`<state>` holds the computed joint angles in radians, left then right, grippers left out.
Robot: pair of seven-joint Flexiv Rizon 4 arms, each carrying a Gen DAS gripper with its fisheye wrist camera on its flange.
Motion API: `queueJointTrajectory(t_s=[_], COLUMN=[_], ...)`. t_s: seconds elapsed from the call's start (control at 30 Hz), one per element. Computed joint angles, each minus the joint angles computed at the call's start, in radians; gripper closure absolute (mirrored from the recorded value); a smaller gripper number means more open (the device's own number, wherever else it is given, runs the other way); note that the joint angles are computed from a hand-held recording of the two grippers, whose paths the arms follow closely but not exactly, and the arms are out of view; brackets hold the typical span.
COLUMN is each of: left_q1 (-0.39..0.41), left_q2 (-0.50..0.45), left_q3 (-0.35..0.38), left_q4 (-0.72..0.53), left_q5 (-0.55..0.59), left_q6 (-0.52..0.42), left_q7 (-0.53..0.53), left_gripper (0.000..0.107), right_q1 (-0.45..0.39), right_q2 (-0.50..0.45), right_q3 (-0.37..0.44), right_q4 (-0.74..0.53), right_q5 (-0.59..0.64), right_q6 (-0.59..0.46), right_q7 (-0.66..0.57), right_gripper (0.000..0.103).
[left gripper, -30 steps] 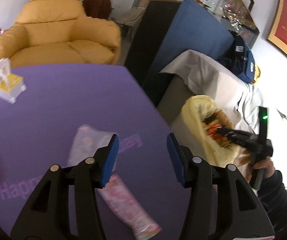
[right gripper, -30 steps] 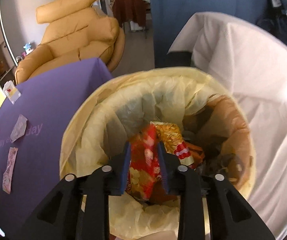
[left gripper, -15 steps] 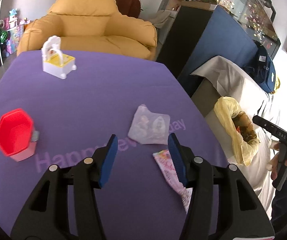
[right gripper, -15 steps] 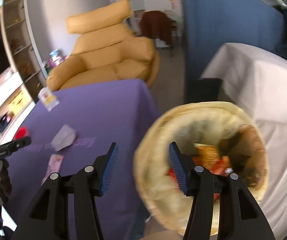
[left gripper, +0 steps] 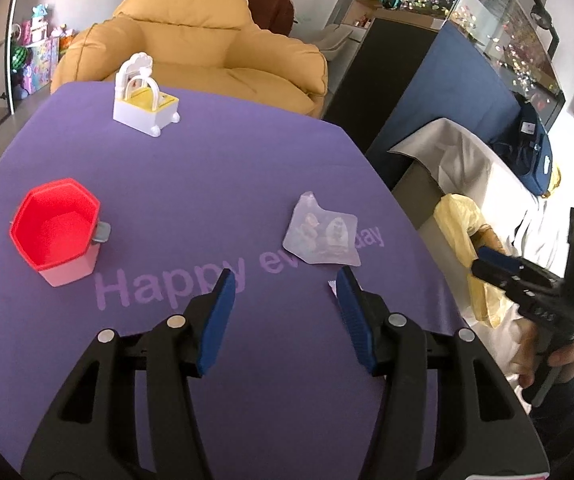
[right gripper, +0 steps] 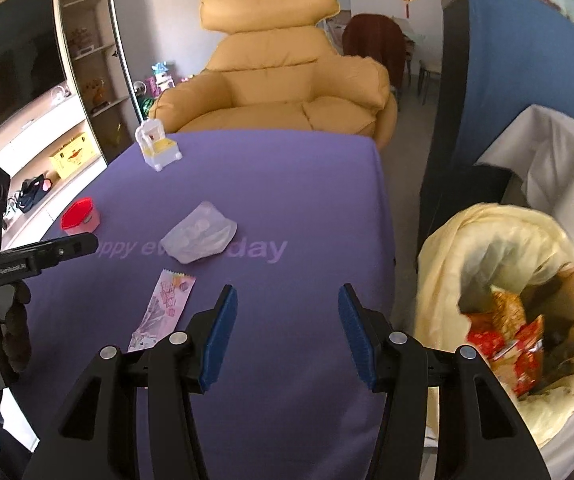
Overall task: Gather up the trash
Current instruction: 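Open the right tool to release the packet into the bin, then move both tools back over the table, then grasp the pink candy wrapper with the left tool and lift it, then grasp the clear plastic wrapper with the right tool while the left tool holds the candy wrapper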
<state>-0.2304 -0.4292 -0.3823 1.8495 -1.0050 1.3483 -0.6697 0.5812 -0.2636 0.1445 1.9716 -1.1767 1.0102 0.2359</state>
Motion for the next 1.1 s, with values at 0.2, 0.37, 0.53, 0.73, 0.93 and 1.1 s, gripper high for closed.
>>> queueJointTrajectory(t_s=[0.2, 0.37, 0.53, 0.73, 0.93, 1.1], left_q1=[-0.004, -0.058, -0.18, -0.226, -0.076, 0.009], left_q2=[0.012, 0.019, -0.014, -0.059, -0.047, 0.013], left_q3=[0.011, 0.069, 0.171, 0.221, 0.054, -0.017], left_q4=[0.012, 0.007, -0.039, -0.104, -0.06, 0.047], left_q5=[-0.019, 0.11, 0.441, 0.671, 0.547, 0.368], left_q6=[-0.119, -0.263, -0.193, -0.135, -0.153, -0.019], left_q7=[0.021, -0.081, -0.294, -0.471, -0.382, -0.266], left_gripper=[0.057, 0.057, 0.057, 0.06, 0.093, 0.095], right_q1=[0.012, 0.012, -0.003, -0.045, -0.069, -0.069], right_q2=[-0.018, 0.01, 0.057, 0.084, 0.053, -0.058], right_q3=[-0.002, 0.0, 0.015, 0.031, 0.019, -0.013], right_q4=[-0.012, 0.008, 0.048, 0.098, 0.088, -0.012], right_q5=[0.034, 0.026, 0.012, -0.024, -0.078, -0.077], right_q6=[-0.03, -0.073, -0.15, -0.115, -0.01, 0.155], right_q7=[-0.016, -0.002, 0.064, 0.132, 0.154, 0.035], right_gripper=[0.053, 0.053, 0.053, 0.053, 0.053, 0.053])
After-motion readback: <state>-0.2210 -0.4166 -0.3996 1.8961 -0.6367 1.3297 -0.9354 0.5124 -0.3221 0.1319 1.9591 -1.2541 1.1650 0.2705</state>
